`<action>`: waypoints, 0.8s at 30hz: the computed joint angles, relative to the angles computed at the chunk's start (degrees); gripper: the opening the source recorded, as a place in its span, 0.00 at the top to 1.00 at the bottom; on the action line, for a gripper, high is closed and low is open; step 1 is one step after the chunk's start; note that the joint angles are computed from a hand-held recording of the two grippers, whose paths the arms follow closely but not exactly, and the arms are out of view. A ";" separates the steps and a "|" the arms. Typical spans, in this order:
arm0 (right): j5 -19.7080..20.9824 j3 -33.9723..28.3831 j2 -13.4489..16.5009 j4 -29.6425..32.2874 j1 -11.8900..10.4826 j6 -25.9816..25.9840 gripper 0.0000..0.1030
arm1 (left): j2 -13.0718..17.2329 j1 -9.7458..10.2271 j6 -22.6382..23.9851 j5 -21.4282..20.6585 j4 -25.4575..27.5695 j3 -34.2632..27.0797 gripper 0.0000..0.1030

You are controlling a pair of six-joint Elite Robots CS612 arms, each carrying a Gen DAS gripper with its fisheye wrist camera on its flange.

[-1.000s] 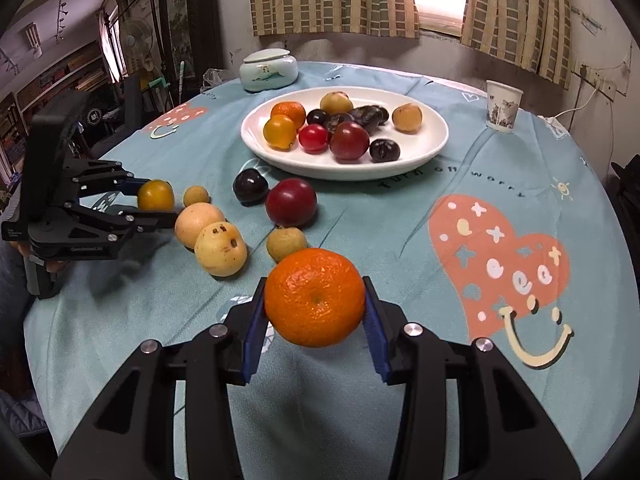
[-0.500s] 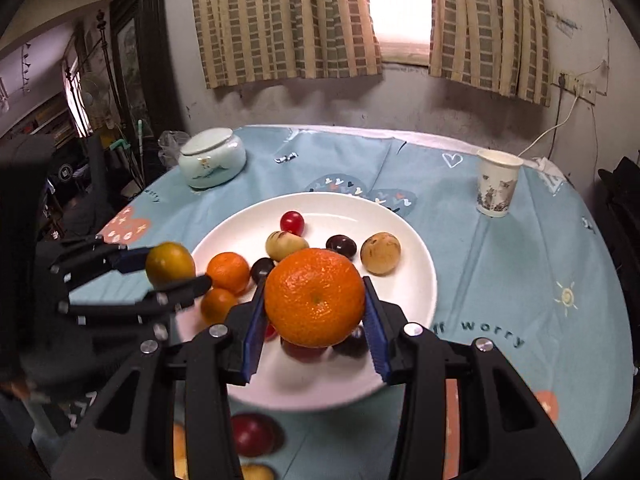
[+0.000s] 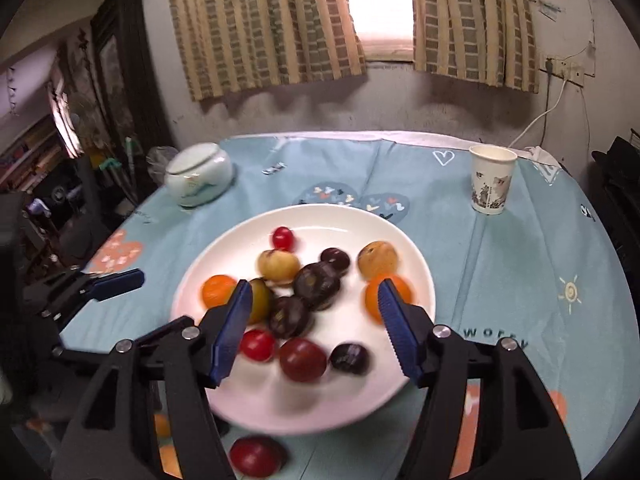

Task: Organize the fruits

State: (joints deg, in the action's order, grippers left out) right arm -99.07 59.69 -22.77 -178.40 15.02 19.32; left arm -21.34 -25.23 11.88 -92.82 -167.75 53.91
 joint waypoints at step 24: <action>5.04 5.42 0.49 5.22 5.21 -16.83 0.52 | -4.64 3.67 -5.87 -13.75 -2.01 13.60 0.24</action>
State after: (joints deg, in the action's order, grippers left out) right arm -94.02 65.11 -22.28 -173.18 20.24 2.49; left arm -25.98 -21.56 6.02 -106.57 -169.76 67.51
